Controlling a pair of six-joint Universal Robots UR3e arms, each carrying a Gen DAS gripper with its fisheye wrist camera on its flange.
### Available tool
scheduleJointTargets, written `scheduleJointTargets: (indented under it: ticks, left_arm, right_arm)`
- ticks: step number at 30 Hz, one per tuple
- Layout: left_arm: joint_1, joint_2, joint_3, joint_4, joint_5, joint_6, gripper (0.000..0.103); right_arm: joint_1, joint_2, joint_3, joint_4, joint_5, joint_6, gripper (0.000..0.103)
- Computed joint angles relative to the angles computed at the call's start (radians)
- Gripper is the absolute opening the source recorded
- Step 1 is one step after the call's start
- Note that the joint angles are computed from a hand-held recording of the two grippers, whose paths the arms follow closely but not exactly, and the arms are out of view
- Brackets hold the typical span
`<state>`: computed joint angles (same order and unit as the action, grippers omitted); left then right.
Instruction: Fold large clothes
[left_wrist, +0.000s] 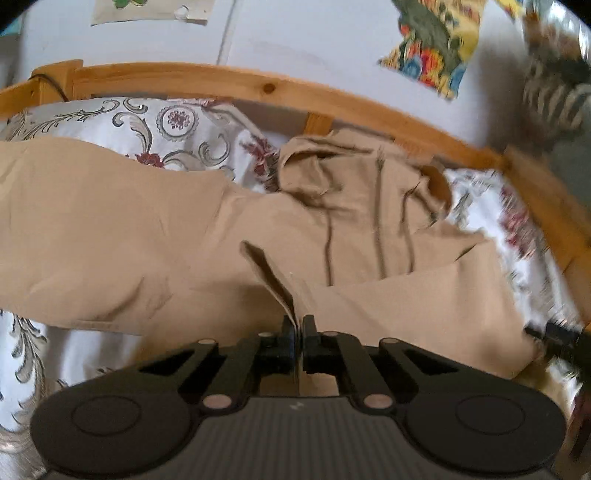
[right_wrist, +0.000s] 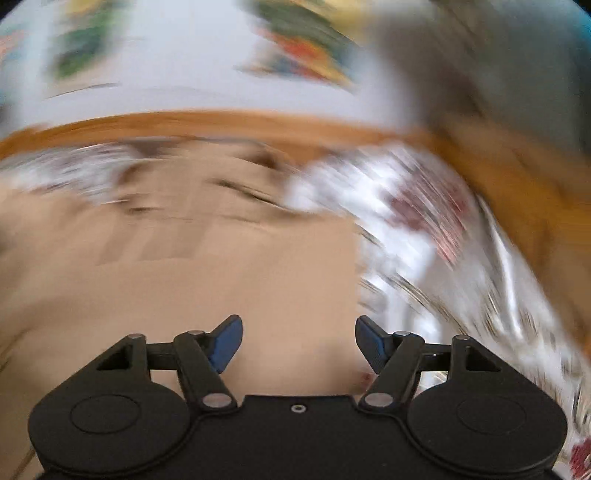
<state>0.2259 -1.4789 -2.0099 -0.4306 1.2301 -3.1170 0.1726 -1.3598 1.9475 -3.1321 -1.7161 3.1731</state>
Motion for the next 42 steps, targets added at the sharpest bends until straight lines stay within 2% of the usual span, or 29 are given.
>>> scheduleJointTargets:
  ticks: [2, 4, 6, 7, 8, 9, 12, 15, 17, 19, 21, 23, 25, 27, 31, 33, 35, 36, 38, 40, 42]
  left_arm:
    - [-0.017, -0.041, 0.011, 0.013, 0.047, -0.01, 0.003]
    - [-0.006, -0.057, 0.004, 0.029, 0.04, -0.031, 0.003]
    - [0.004, -0.062, -0.01, 0.061, 0.024, -0.044, 0.003]
    - [-0.001, -0.069, -0.012, 0.08, 0.03, -0.044, 0.003]
    - [0.001, -0.063, -0.024, 0.093, 0.027, -0.033, 0.003]
    - [-0.006, -0.07, -0.025, 0.105, 0.026, -0.03, 0.003]
    - [-0.045, -0.088, -0.025, 0.15, 0.039, -0.018, 0.003]
    - [-0.122, -0.138, 0.004, 0.163, 0.15, -0.022, 0.003]
    - [-0.165, -0.207, 0.062, 0.108, 0.228, -0.026, 0.003]
    - [-0.182, -0.26, 0.102, 0.064, 0.271, -0.058, 0.004]
    - [-0.172, -0.274, 0.112, 0.045, 0.259, -0.087, 0.007]
    - [-0.16, -0.258, 0.112, 0.031, 0.244, -0.109, 0.019]
    - [-0.143, -0.22, 0.101, 0.011, 0.227, -0.118, 0.064]
    - [-0.122, -0.154, 0.053, 0.025, 0.237, -0.145, 0.076]
    - [0.004, 0.023, -0.025, -0.049, 0.186, -0.149, 0.088]
    - [0.094, 0.126, -0.057, -0.103, 0.183, -0.141, 0.094]
    - [0.209, 0.223, -0.079, -0.148, 0.176, -0.108, 0.096]
    - [0.268, 0.26, -0.086, -0.156, 0.181, -0.085, 0.098]
    - [0.372, 0.294, -0.089, -0.13, 0.215, -0.052, 0.102]
    - [0.465, 0.284, -0.085, -0.076, 0.242, -0.054, 0.102]
    - [0.573, 0.261, -0.089, -0.012, 0.206, -0.079, 0.102]
  right_arm:
    - [-0.106, 0.048, -0.076, 0.109, 0.083, 0.069, 0.063]
    - [-0.185, 0.065, -0.1, 0.185, 0.193, 0.144, 0.057]
    - [-0.236, 0.071, -0.09, 0.189, 0.293, 0.158, 0.054]
    - [-0.243, 0.072, -0.087, 0.191, 0.312, 0.125, 0.049]
    - [-0.24, 0.065, -0.083, 0.198, 0.317, 0.094, 0.027]
    - [-0.242, 0.058, -0.082, 0.204, 0.319, 0.061, 0.013]
    - [-0.209, 0.04, -0.079, 0.156, 0.251, 0.036, 0.004]
    - [-0.177, 0.053, -0.075, 0.097, 0.167, 0.014, 0.002]
    - [-0.159, 0.09, -0.104, 0.14, 0.117, -0.001, 0.003]
    - [-0.143, 0.11, -0.097, 0.112, 0.088, 0.001, 0.005]
    - [-0.126, 0.118, -0.099, 0.095, 0.063, 0.004, 0.008]
    - [-0.112, 0.11, -0.096, 0.092, 0.04, 0.005, 0.014]
    - [-0.105, 0.102, -0.081, 0.061, 0.031, 0.009, 0.027]
    - [-0.09, 0.114, -0.077, -0.002, 0.019, -0.006, 0.046]
    - [-0.046, 0.213, -0.194, -0.059, -0.004, -0.035, 0.052]
    - [-0.037, 0.251, -0.252, -0.042, 0.022, -0.019, 0.064]
    - [-0.02, 0.285, -0.287, -0.047, 0.025, 0.002, 0.07]
    - [-0.012, 0.292, -0.291, -0.053, 0.025, 0.014, 0.076]
    - [0.002, 0.294, -0.284, -0.064, 0.034, 0.039, 0.086]
    - [0.015, 0.286, -0.271, -0.077, 0.045, 0.055, 0.09]
    - [0.033, 0.275, -0.253, -0.098, 0.048, 0.057, 0.094]
